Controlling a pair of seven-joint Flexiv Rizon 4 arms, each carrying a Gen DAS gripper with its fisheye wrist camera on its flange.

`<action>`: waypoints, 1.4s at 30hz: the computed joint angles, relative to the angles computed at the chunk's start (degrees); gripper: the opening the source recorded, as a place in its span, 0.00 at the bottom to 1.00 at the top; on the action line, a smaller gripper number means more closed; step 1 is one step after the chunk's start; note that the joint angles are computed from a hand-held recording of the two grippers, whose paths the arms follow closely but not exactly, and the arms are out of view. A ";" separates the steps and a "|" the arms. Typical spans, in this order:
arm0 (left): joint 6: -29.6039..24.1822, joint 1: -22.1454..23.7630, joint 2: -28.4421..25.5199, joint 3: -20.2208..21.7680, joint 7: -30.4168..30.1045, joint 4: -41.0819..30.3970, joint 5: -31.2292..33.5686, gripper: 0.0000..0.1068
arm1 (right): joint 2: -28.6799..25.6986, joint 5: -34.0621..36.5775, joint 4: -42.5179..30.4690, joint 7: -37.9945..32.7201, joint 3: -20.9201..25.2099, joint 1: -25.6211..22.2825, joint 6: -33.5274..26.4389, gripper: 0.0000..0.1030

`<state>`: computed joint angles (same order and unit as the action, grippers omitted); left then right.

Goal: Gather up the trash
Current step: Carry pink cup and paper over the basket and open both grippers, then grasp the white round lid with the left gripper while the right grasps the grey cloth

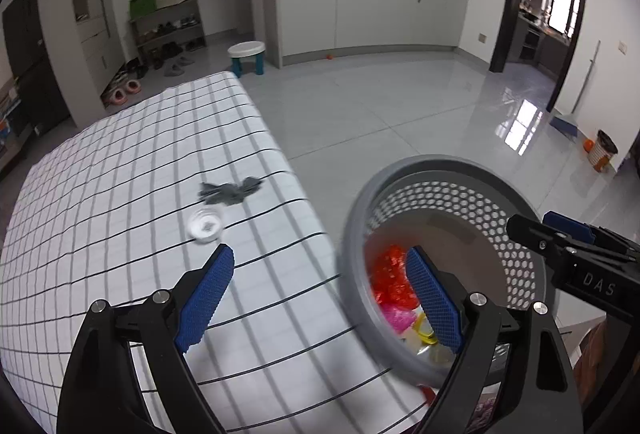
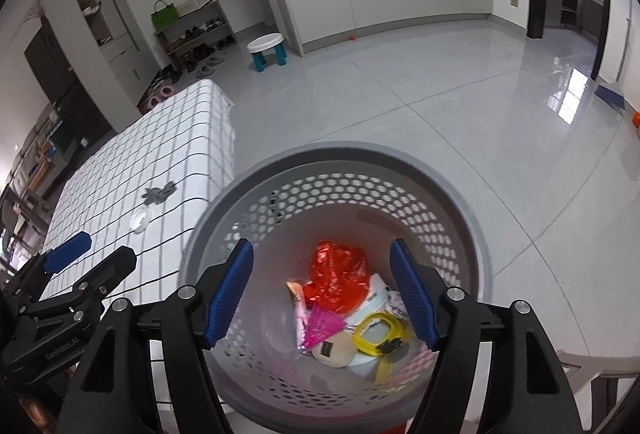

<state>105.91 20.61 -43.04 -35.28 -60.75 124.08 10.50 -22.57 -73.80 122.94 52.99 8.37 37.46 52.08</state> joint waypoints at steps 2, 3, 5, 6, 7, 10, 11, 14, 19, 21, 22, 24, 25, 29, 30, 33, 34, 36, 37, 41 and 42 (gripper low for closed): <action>-0.13 0.97 0.28 0.14 -0.03 0.05 -0.08 0.80 | -0.55 -0.54 -1.14 -0.45 -0.25 0.09 0.26 0.66; -0.10 1.34 0.34 0.24 0.00 0.03 -0.09 0.80 | -0.70 -0.77 -1.60 -0.64 -0.39 0.13 0.35 0.66; -0.02 2.27 0.67 0.64 0.10 -0.12 -0.13 0.81 | -1.17 -1.01 -3.07 -1.72 -0.67 0.37 0.05 0.67; 0.12 2.61 0.77 0.81 0.13 -0.16 -0.13 0.81 | -1.34 -0.90 -3.65 -2.32 -0.75 0.52 -0.28 0.68; 0.29 2.91 0.86 1.06 0.12 -0.24 -0.15 0.81 | -1.62 -0.65 -4.50 -3.41 -0.84 0.72 -0.75 0.68; 0.32 3.90 0.93 1.61 -0.05 -0.84 -0.42 0.81 | -2.83 0.09 -7.66 -7.42 -1.40 1.35 -1.99 0.68; 0.38 4.11 0.84 1.94 -0.16 -1.19 -0.63 0.82 | -3.30 0.13 -8.64 -8.58 -1.69 1.44 -2.01 0.68; 0.46 4.07 0.54 3.25 -0.53 -2.25 -1.25 0.82 | -5.27 0.69 -12.41 -12.87 -2.67 1.80 -1.95 0.68; -0.51 3.39 -0.30 5.13 -1.10 -4.33 -2.86 0.82 | -9.37 1.87 -18.38 -18.54 -4.87 1.96 0.67 0.68; -0.83 3.14 -0.76 5.54 -1.21 -4.93 -3.39 0.83 | -11.47 3.43 -21.15 -21.32 -5.81 2.12 1.71 0.68; -1.27 2.94 -1.07 5.72 -1.20 -5.43 -3.75 0.83 | -12.29 4.12 -22.21 -22.36 -6.34 2.28 2.18 0.68; -1.79 2.01 -1.62 6.43 -1.08 -6.39 -4.50 0.83 | -14.16 5.63 -24.60 -24.79 -7.40 2.46 3.41 0.68; -1.98 1.40 -1.93 6.86 -0.99 -6.90 -4.88 0.83 | -14.88 6.39 -25.50 -25.83 -7.91 2.60 3.93 0.68; -3.29 -1.34 -3.49 8.55 -0.51 -9.43 -6.71 0.83 | -17.84 9.34 -28.66 -29.36 -9.98 2.81 6.61 0.68; -3.68 -2.20 -3.94 9.08 -0.41 -10.22 -7.31 0.83 | -18.32 10.01 -29.15 -29.93 -10.50 2.92 7.26 0.68; -5.09 -5.40 -5.07 11.42 -0.28 -12.75 -9.50 0.83 | -19.41 12.09 -29.74 -31.42 -11.72 3.01 9.23 0.68; -5.85 -7.01 -5.51 12.70 -0.39 -13.92 -10.54 0.83 | -19.75 12.80 -29.92 -31.81 -12.06 3.05 9.84 0.68; -6.99 -9.10 -6.12 14.28 -0.42 -15.46 -12.14 0.83 | -20.10 13.80 -29.77 -31.87 -12.96 3.08 11.60 0.68; -7.74 -10.34 -6.64 15.21 -0.47 -16.53 -13.05 0.83 | -20.26 14.27 -29.84 -31.78 -13.38 3.31 12.08 0.68; -9.57 -13.83 -8.56 17.70 0.04 -19.96 -15.43 0.83 | -20.73 16.07 -30.09 -32.61 -14.64 3.63 13.95 0.68; -10.15 -14.70 -9.03 18.32 0.13 -20.84 -16.02 0.83 | -20.74 16.29 -30.00 -32.61 -15.02 3.81 14.39 0.68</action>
